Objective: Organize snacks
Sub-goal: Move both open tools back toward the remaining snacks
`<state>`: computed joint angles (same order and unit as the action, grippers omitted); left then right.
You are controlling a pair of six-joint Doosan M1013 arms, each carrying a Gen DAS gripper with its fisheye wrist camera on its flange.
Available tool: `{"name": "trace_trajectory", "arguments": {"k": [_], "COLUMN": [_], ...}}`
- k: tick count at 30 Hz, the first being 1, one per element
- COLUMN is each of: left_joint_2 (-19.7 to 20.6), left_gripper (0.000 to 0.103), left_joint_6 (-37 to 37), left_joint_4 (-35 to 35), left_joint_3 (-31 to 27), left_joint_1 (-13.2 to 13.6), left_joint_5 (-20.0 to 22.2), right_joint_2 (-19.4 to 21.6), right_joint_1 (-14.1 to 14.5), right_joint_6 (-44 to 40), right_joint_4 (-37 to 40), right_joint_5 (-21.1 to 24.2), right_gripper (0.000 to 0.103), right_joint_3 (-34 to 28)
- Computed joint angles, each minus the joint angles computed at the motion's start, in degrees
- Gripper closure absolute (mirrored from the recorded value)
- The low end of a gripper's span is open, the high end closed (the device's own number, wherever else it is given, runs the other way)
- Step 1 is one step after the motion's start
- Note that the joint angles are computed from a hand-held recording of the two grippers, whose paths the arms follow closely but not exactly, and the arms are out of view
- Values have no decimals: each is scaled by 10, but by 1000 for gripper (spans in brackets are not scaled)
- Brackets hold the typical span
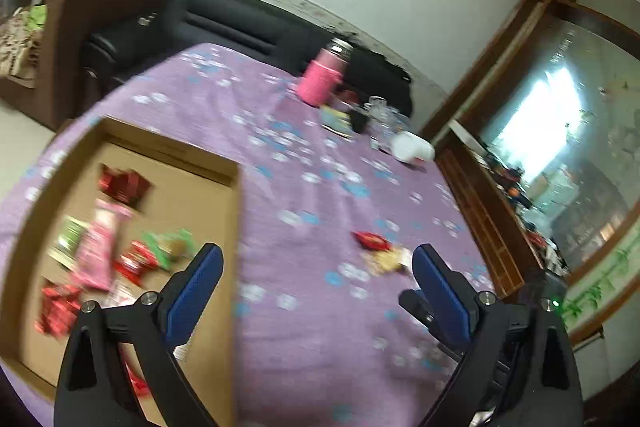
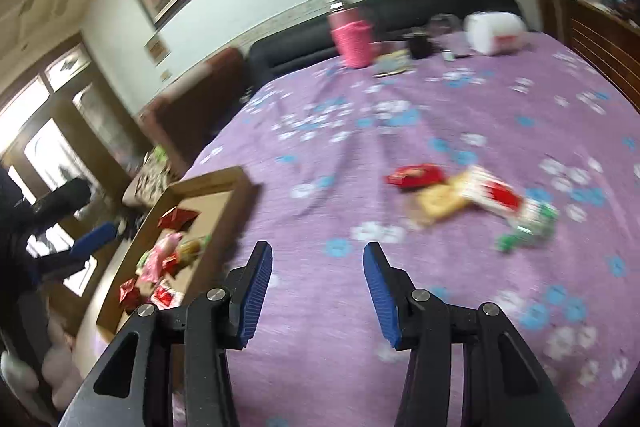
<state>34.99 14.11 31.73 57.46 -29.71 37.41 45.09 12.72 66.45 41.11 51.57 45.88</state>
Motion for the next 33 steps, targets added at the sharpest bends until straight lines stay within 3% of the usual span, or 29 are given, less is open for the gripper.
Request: {"name": "trace_trajectory", "arguments": {"k": [6,9,12,25,29,33], "left_joint_2": [26,22,18,12,11,18], "left_gripper": [8,8,8,7,5,5], "left_joint_6": [16,9,54,11,15,42], "left_joint_4": [10,20,-34,118,113,60], "left_joint_3": [-50,-47,-48,-79,-76,-77], "left_joint_1": [-28,-38,-43,-82,-78,-64], "left_joint_5": [15,-20,-55,14,25,41], "right_joint_2": [-33,-49,-65,-111,-100,-68], "right_joint_1": [-25,-33,-41,-55,-58,-62], "right_joint_6": [-10,-23,-41,-92,-70,-7], "right_joint_4": [30,53,72,99,73,14], "right_joint_5": [-37,-54,-68,-124,-117,-89], "right_gripper": [52,52,51,41,40,41], "right_joint_3": [56,82,106,163,143,90]}}
